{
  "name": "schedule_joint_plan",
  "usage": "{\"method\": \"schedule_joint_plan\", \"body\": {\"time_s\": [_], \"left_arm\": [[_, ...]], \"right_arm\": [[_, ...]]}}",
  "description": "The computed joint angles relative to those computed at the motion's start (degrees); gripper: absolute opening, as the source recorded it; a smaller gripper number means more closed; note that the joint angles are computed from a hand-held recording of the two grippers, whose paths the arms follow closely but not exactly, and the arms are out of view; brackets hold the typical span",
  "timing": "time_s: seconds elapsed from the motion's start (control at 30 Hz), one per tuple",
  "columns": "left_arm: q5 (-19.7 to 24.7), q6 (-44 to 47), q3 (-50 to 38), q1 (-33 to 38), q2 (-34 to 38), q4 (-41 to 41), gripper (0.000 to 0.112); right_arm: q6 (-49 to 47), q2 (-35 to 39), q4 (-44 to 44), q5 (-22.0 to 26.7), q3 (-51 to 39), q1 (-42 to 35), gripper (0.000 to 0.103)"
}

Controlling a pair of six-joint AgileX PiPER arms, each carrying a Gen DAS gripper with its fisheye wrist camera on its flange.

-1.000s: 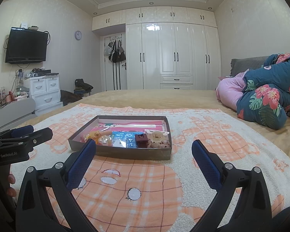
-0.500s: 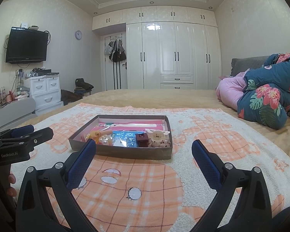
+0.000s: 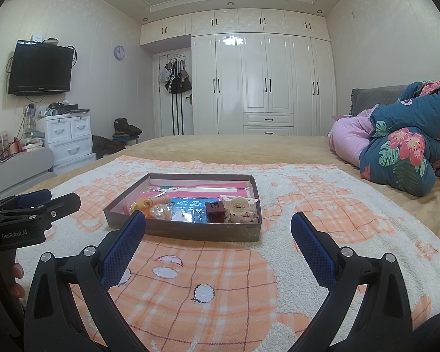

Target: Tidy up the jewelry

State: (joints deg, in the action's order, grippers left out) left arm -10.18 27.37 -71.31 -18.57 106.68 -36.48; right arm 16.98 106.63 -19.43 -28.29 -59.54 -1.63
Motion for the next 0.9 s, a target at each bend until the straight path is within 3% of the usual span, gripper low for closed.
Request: {"method": "schedule_joint_plan", "body": {"time_s": [0.9], "left_arm": [[0.05,2.05,-0.27,0.11,0.07,-1.90,0.092]], "right_arm": [[-0.69,0.07,0.40,0.11,-0.04,-0.02,0.097]]}}
